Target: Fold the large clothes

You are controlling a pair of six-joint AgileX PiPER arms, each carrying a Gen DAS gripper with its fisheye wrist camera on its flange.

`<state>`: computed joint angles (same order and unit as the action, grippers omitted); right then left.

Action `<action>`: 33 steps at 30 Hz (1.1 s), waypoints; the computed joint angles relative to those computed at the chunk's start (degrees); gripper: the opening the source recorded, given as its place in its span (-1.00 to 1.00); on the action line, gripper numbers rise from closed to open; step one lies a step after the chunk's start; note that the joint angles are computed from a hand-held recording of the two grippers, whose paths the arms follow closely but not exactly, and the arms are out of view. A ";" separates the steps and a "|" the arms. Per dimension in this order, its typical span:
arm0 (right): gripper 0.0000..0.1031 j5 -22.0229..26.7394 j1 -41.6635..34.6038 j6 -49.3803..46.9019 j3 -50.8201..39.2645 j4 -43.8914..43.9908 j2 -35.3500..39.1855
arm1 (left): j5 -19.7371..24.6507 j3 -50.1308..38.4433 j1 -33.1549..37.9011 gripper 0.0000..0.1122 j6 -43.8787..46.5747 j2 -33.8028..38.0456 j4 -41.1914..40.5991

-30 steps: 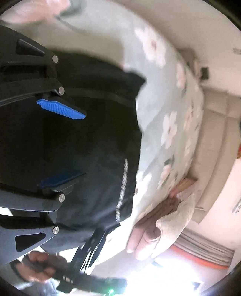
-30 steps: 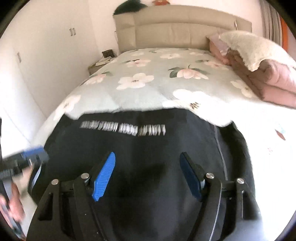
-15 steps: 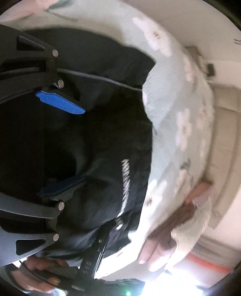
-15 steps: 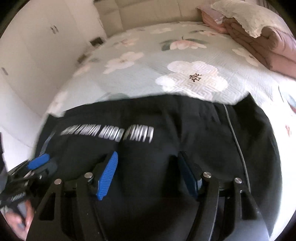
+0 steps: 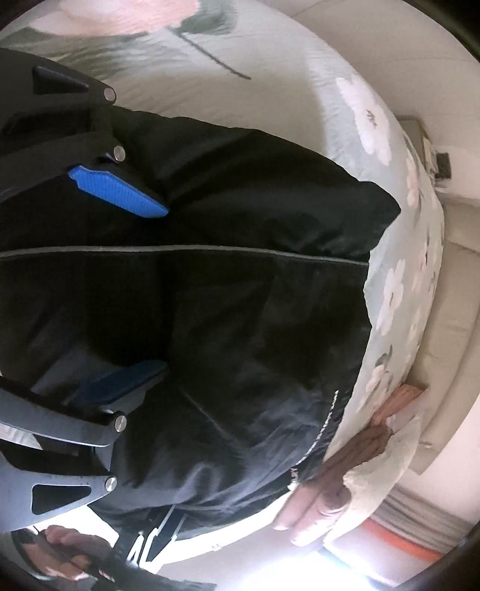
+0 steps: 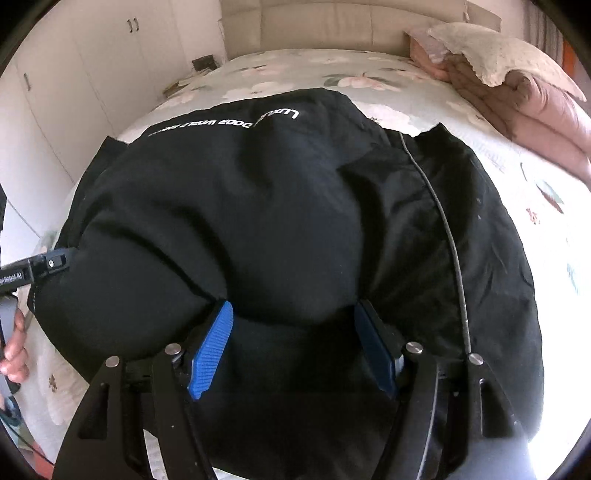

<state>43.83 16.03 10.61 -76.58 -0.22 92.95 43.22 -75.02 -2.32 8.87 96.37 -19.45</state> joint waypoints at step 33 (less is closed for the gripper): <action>0.84 22.84 -38.22 -37.57 -5.31 46.10 11.22 | 20.43 -12.14 22.23 0.45 18.46 15.38 -26.83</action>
